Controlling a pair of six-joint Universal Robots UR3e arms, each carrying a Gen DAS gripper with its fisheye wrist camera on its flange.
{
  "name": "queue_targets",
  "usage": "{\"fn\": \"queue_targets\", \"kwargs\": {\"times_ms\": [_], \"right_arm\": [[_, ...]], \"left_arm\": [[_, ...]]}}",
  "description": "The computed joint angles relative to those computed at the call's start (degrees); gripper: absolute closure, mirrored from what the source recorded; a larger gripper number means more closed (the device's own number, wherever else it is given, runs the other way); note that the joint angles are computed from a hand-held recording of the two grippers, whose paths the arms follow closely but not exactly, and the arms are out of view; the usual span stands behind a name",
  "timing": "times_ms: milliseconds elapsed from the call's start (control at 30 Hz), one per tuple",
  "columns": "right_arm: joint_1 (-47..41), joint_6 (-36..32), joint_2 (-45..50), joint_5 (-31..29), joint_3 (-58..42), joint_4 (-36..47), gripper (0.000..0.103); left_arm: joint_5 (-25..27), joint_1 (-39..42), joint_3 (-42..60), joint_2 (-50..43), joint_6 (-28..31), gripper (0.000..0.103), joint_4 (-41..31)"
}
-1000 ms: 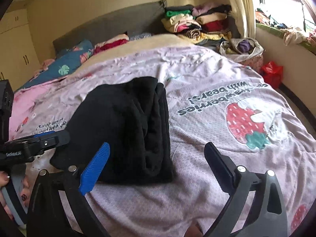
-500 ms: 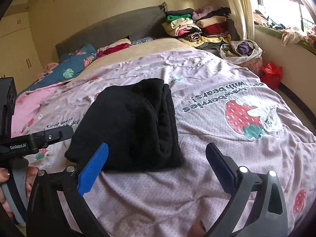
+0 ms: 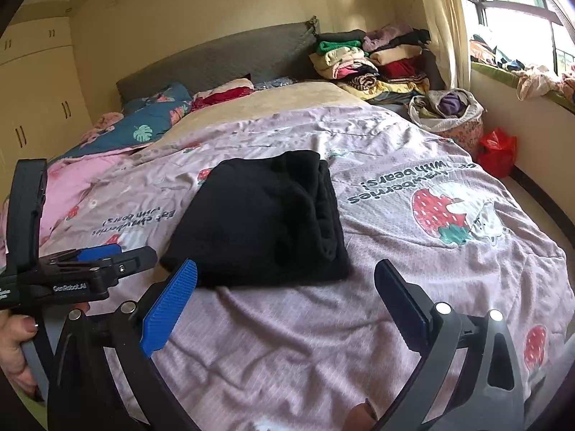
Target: Fold small clothes
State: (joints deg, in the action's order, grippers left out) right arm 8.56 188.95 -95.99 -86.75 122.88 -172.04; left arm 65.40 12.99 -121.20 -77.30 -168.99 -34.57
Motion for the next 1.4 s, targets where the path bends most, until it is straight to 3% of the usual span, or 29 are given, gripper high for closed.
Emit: {"fn": "queue_targets", "kwargs": {"times_ms": [233,567,1400], "right_arm": [[3.86,1.19,-2.95,-3.56,5.04,-3.95,0.005],[11.18,1.79,-1.77,-13.57,5.99,-3.76,0.004],[11.19,3.53,-1.51,-15.01,6.47,-1.89,0.004]], "left_arm": [[-2.95,5.2,-7.06,9.03,4.1,0.009,-1.99],[-8.18,12.3,-12.77,20.19,9.38,0.009,-8.6],[-6.25,12.64,-14.68,24.22,10.32,0.009,-11.78]]}}
